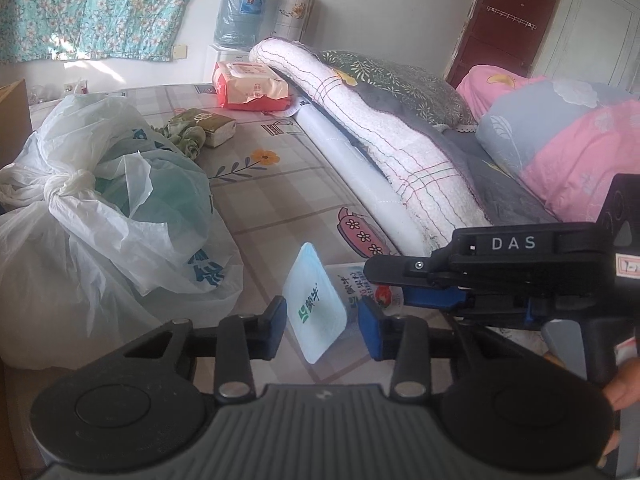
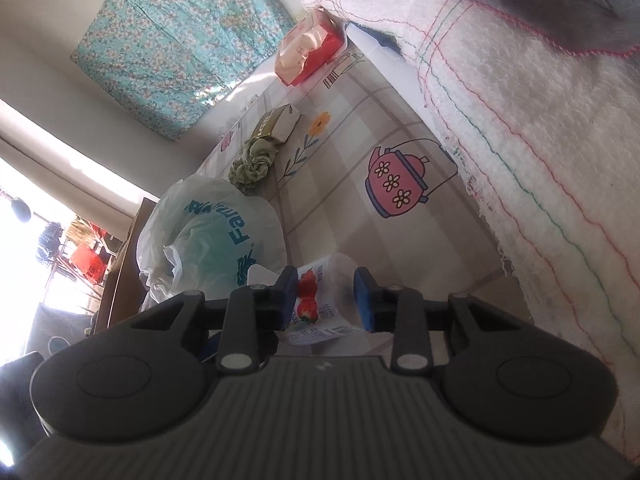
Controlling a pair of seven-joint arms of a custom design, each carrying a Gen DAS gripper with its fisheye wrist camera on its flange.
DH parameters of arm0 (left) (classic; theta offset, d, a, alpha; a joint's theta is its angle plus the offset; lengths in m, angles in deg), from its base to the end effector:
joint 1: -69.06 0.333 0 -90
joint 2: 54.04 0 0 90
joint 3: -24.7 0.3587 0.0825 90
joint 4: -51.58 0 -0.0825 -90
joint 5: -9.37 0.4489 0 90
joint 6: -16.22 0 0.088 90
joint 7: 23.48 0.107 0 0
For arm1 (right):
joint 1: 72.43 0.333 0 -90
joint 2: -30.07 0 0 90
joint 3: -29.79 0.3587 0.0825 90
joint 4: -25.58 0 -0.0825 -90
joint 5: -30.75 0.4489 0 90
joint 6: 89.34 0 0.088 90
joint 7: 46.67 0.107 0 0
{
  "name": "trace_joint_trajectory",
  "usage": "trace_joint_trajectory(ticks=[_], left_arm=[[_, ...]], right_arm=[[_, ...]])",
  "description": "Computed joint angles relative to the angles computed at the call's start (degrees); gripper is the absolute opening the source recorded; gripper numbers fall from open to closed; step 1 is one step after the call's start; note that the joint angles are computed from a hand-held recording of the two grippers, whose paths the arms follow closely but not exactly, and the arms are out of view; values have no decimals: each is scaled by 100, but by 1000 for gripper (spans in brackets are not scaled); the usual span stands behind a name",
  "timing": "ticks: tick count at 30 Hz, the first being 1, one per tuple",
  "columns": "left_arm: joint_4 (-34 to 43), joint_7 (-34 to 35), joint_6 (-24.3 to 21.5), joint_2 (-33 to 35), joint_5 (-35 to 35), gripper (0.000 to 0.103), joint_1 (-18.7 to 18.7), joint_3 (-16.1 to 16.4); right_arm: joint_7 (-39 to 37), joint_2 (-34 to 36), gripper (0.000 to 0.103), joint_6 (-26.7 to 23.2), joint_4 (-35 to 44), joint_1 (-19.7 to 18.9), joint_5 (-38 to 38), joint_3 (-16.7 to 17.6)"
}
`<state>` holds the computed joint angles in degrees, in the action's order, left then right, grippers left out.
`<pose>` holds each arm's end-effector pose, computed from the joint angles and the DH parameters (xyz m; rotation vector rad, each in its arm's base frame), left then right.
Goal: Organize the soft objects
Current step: 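Close the right gripper on the yogurt cup rim and lift it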
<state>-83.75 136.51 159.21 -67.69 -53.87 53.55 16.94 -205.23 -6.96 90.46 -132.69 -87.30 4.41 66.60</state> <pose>0.4976 -0.2106 0.4640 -1.0229 2.6539 -1.2684 0.3852 0.2015 0.4516 -0.5919 2.1053 -0.3023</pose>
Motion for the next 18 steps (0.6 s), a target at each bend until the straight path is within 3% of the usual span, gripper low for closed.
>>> trace_joint_trajectory(ticks=[3,8,14,18], left_arm=[[55,-32,-204,47,2,33,-6,15],[-27,-118,-74,-42,90,34,11,-16],[-93,-177,-11,-197,144,37,5,41],[-108,-5,-121,-282,11,37,-56,106]], right_arm=[[81,33,27,370,-87,-139,95,78],[55,157,26,1060,-207,-472,588,425],[19,429,26,2217,-320,-1246,1504,1324],[-73,480,26,2554,-408,-1474,2139,1727]])
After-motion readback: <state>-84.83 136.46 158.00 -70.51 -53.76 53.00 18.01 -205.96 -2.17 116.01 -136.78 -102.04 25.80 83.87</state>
